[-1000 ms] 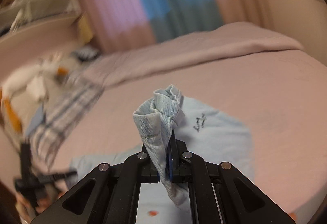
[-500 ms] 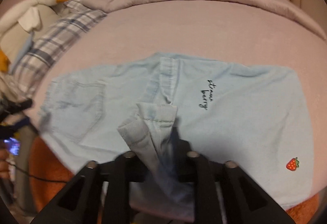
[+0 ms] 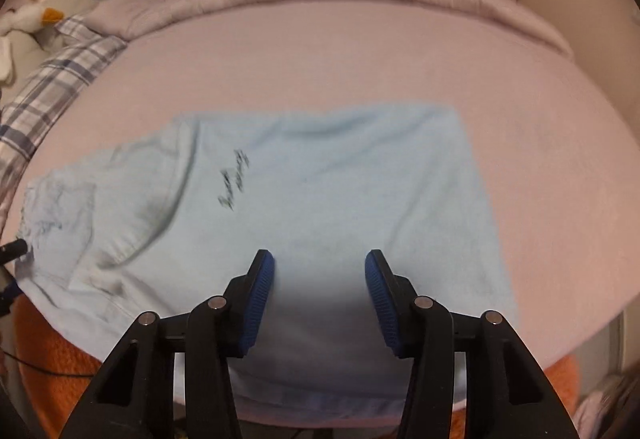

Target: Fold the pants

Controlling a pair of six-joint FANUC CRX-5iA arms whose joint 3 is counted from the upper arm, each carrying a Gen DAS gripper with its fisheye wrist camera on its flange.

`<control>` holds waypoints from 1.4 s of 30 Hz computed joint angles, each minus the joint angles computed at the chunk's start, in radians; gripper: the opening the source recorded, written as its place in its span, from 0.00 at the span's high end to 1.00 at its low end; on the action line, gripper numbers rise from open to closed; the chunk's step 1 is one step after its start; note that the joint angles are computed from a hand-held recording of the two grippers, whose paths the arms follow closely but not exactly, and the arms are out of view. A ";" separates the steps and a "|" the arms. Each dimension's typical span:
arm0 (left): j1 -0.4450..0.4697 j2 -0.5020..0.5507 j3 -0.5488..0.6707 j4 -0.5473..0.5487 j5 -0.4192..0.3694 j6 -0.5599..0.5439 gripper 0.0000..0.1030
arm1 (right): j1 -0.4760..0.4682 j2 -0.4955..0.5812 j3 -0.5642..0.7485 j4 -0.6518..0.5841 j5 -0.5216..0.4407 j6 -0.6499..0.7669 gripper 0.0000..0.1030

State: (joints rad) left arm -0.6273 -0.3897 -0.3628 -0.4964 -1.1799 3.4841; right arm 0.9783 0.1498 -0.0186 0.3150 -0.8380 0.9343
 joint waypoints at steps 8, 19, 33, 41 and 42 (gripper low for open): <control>-0.106 0.043 0.054 -0.128 -0.083 0.175 0.60 | -0.002 -0.013 -0.006 -0.024 0.010 -0.029 0.51; -0.272 0.147 0.320 -0.380 -0.219 0.064 0.77 | -0.046 -0.037 -0.005 -0.150 0.037 0.007 0.51; -0.220 0.486 0.709 -0.263 0.017 -0.533 0.78 | -0.095 -0.134 -0.114 -0.110 0.079 -0.133 0.51; -0.152 0.676 0.824 -0.032 0.072 -0.844 0.78 | -0.122 -0.175 -0.177 -0.065 0.100 -0.210 0.51; -0.141 0.693 0.826 -0.001 0.077 -0.879 0.78 | -0.127 -0.178 -0.184 -0.058 0.101 -0.225 0.51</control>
